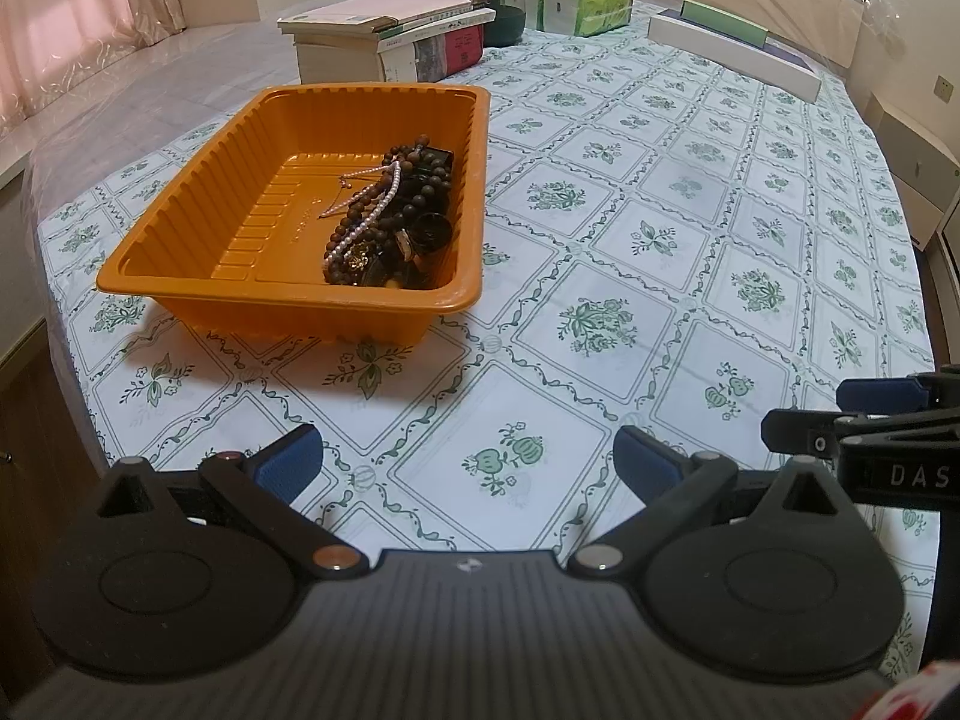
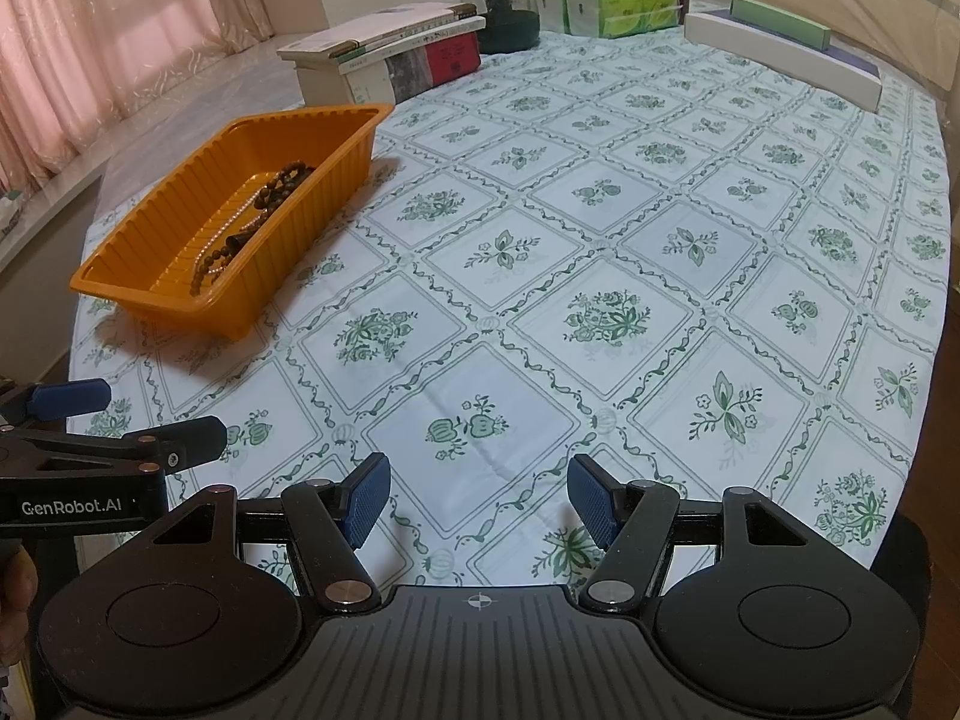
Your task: Organize jewelry
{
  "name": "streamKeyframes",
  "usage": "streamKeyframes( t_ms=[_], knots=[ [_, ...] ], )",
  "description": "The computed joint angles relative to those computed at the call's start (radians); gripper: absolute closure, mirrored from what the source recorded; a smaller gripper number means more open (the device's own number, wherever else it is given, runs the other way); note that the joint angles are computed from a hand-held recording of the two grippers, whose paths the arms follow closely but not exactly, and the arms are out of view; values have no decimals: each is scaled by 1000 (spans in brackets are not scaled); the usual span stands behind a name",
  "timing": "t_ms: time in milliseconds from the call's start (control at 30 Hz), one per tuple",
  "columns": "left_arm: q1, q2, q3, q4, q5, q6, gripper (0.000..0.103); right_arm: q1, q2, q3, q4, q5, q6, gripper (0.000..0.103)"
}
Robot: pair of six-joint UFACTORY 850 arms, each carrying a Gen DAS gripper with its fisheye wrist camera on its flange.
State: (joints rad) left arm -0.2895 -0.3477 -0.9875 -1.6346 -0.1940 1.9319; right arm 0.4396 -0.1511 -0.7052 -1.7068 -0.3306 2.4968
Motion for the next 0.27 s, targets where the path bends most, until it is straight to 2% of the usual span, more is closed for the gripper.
streamKeyframes(
  t_ms=[267],
  knots=[
    [5,-2,5,-87,-8,88,0,0,-1,4,-27,-4,25,38]
  ],
)
